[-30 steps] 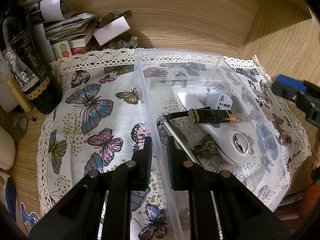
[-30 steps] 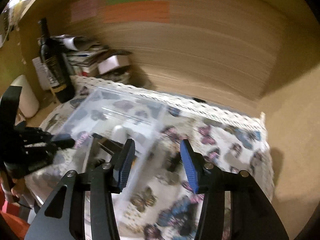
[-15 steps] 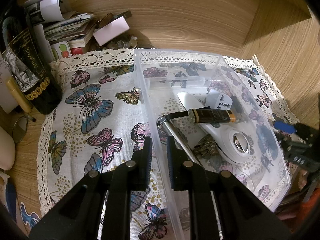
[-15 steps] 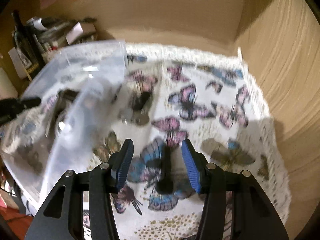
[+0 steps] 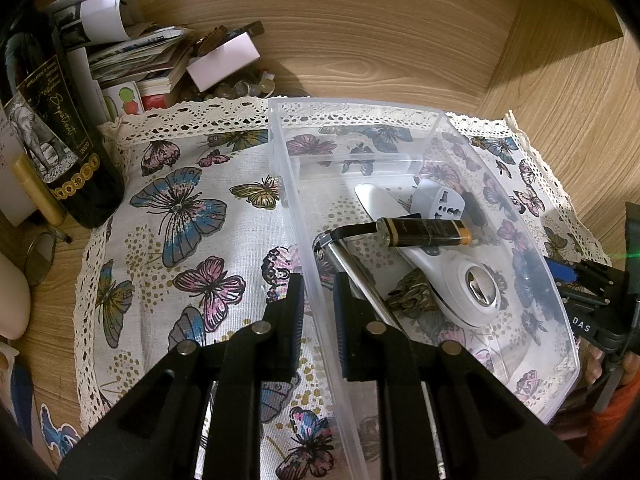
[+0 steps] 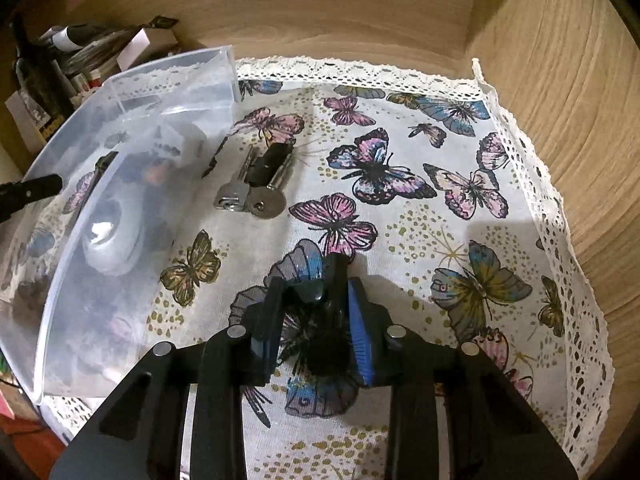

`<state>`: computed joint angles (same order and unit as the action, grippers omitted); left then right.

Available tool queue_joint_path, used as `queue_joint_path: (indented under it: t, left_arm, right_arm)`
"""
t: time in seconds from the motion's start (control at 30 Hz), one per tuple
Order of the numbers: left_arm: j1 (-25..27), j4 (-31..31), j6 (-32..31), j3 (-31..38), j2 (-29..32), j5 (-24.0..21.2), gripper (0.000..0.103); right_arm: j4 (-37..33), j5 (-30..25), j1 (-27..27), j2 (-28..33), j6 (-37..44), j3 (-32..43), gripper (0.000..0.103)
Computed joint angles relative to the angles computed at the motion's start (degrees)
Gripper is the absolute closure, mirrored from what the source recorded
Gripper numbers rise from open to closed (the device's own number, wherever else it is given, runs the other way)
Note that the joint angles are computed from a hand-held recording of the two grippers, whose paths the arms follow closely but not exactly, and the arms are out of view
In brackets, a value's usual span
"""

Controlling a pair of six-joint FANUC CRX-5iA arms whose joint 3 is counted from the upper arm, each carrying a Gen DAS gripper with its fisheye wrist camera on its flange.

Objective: Organize rigid objects
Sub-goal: 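Grasp the black key fob with the right gripper, then lower the black fob into the box and open the right gripper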

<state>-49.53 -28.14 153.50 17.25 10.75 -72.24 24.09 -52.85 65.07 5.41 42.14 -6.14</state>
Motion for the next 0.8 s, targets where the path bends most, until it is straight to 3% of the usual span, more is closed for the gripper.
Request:
queue_joint_path:
  t: [0.53,0.8]
  left_arm:
    - [-0.05,-0.03,0.13,0.00,0.00,0.07,0.089]
    - [-0.05,0.00,0.20,-0.12,-0.07,0.19,0.089]
  right_arm:
    - [7.73,4.29,0.88,1.19,0.39,3.23,0.075]
    - [8.74,7.11,1.54,2.68,4.83,7.13,0.075]
